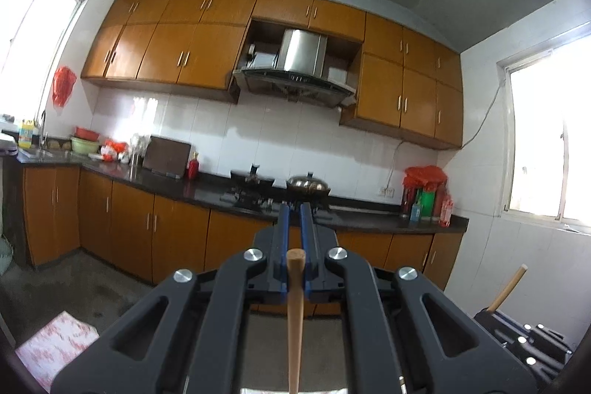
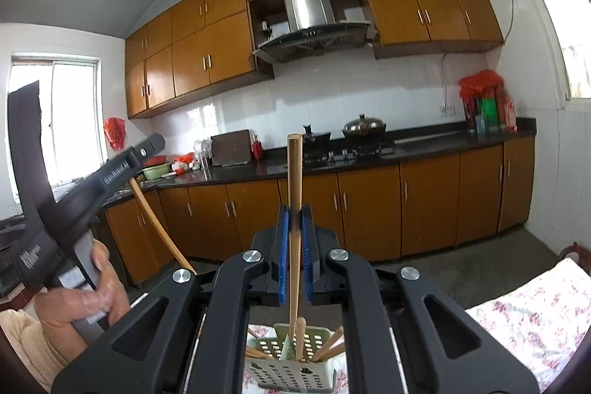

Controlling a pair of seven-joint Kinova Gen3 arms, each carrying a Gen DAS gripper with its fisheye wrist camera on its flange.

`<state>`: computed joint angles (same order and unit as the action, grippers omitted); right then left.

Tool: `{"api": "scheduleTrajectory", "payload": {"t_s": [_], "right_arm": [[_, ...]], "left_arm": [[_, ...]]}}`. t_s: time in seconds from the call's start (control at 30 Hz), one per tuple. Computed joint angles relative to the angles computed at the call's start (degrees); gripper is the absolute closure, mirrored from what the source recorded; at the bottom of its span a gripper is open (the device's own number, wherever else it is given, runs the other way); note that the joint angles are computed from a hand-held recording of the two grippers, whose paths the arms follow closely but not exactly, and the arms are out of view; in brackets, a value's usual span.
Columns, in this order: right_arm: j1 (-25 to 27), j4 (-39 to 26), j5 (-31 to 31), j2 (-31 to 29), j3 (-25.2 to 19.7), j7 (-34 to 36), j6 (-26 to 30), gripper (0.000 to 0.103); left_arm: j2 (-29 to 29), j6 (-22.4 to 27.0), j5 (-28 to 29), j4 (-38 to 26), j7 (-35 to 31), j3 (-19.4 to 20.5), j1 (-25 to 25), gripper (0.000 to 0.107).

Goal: Organize utensils
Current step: 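Lift the left tool's chopstick into the green holder while the right tool inserts its own, then open both tools to release the chopsticks and pull back from the holder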

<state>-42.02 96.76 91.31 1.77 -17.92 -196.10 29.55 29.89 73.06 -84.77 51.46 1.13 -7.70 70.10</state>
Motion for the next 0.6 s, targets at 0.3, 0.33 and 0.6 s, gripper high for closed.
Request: {"api": "scheduleTrajectory", "payload": {"t_s": [0.3, 0.33, 0.6], "right_arm": [[-0.3, -1.0, -6.6, 1.6, 0.7, 5.5, -1.3, 0.095], [-0.5, -1.3, -8.0, 1.7, 0.8, 6.9, -1.2, 0.095], [-2.2, -2.2, -13.9, 1.2, 1.6, 11.5, 0.3, 0.083]], "left_arm": [[-2.1, -0.1, 1.8, 8.0, 6.1, 2.8, -2.0, 0.1], [-2.3, 0.0, 1.8, 8.6, 6.1, 3.2, -2.2, 0.1], [-5.7, 2.1, 0.8, 13.0, 8.5, 6.4, -2.3, 0.064]]}}
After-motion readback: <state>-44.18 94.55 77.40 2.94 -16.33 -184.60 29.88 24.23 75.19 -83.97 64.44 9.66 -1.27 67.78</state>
